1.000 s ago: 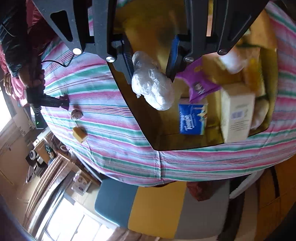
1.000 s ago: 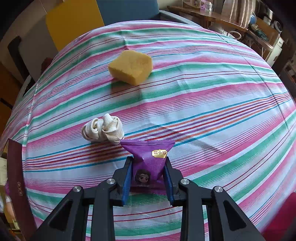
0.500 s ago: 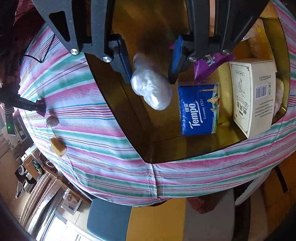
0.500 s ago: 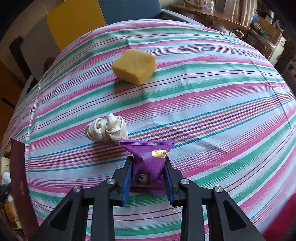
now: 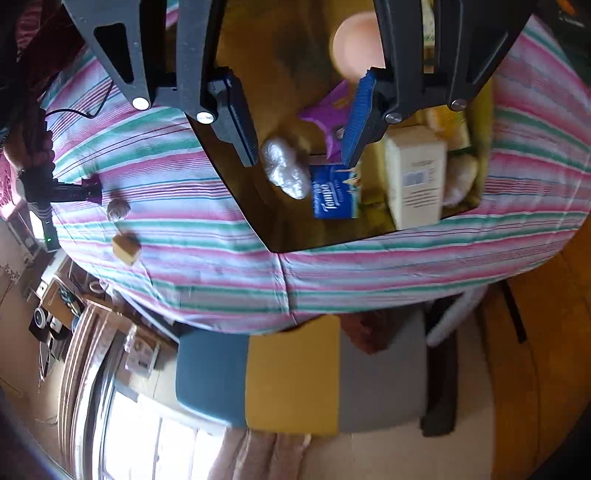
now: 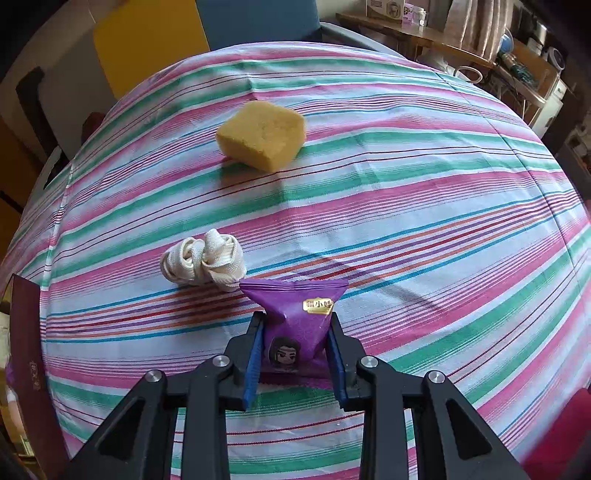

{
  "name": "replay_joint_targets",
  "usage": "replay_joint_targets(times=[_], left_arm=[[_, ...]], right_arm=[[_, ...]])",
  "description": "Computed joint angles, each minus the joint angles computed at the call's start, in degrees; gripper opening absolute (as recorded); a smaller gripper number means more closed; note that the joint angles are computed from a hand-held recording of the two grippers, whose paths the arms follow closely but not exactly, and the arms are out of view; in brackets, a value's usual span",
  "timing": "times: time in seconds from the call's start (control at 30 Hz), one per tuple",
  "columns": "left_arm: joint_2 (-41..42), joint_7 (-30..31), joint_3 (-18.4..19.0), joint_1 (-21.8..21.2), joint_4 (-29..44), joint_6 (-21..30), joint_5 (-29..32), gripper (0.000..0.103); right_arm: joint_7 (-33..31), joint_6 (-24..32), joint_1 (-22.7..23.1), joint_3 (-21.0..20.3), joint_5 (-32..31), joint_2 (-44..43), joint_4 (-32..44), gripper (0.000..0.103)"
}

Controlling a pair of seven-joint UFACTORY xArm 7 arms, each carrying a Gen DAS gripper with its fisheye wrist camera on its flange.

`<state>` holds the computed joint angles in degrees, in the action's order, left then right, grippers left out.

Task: Organize objects
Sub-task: 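Lower the white plastic bag into the gold tray and open the left gripper, then carry the purple snack bag into the gold tray and open the right gripper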

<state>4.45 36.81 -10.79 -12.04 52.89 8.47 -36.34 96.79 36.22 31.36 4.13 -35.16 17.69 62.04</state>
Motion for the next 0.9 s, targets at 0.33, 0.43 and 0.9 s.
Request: replay_joint_targets(times=[0.33, 0.43, 0.9], left_arm=[[-9.94, 3.79, 6.58, -4.59, -11.26, -3.41, -7.57, 0.047], [-10.39, 6.69, 9.2, -6.51, -11.78, -3.07, -11.39, 0.047], [-10.44, 17.34, 10.21, -6.15, -12.5, -2.91, -24.25, 0.047]], right_arm=[[5.02, 4.63, 2.08, 0.45, -4.22, -2.71, -0.26, 0.031], [7.1, 5.62, 2.59, 1.8, -6.71, -4.74, -0.06, 0.03], [-18.65, 7.74, 11.99, 5.88, -7.32, 15.07, 38.85, 0.03]])
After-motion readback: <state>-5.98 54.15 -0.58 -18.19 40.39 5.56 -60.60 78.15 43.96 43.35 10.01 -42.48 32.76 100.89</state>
